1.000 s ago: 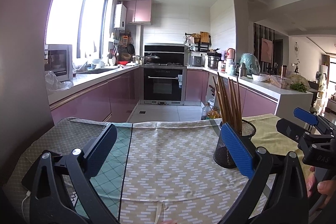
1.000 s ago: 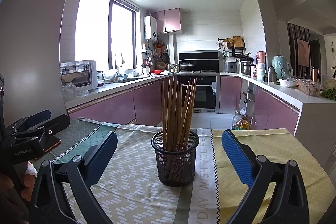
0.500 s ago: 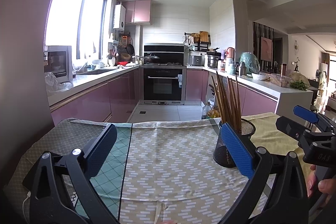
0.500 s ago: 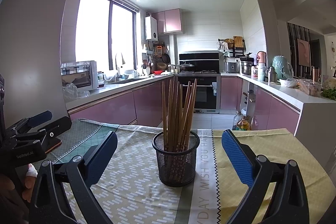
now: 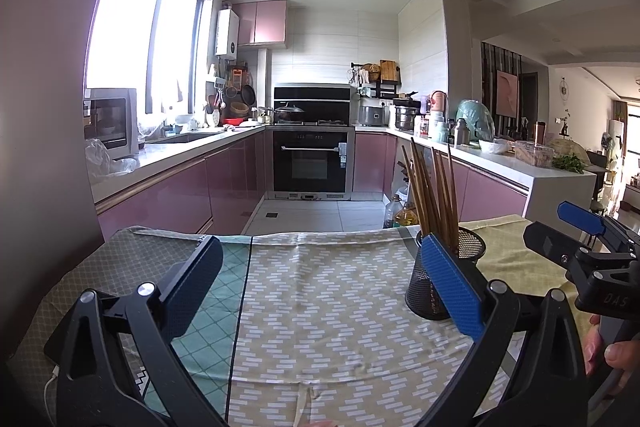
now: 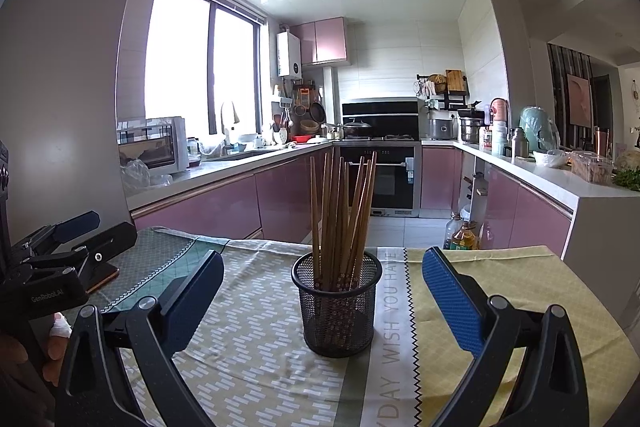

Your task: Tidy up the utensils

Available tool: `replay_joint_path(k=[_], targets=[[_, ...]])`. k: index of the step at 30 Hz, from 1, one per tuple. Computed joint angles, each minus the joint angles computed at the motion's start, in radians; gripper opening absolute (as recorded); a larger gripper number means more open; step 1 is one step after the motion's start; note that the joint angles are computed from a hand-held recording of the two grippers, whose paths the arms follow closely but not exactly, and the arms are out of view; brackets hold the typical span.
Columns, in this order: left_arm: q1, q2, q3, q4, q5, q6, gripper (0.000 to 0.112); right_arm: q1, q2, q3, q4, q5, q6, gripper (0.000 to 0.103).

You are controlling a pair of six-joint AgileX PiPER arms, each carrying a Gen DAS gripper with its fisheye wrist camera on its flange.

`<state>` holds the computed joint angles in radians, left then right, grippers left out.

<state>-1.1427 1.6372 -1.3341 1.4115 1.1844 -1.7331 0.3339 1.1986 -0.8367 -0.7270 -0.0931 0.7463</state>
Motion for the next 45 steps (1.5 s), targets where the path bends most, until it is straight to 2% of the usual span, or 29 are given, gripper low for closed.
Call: replay_joint_path(k=[11,30,37,45], targets=[[-0.002,0.0,-0.005,-0.005,0.001,0.007,0.098,-0.001,-0.001,0.002,0.008,-0.001,-0.004,0.096],[-0.002,0.001,-0.007,-0.007,0.002,0.007,0.098,-0.007,0.0,0.001,-0.07,-0.002,0.076,0.096],[-0.001,0.0,-0.006,-0.007,-0.001,0.009,0.098,-0.002,-0.001,0.004,0.019,0.001,-0.013,0.096],[-0.002,0.001,-0.006,-0.008,0.0,0.008,0.098,-0.001,-0.002,0.004,0.011,0.004,-0.004,0.096]])
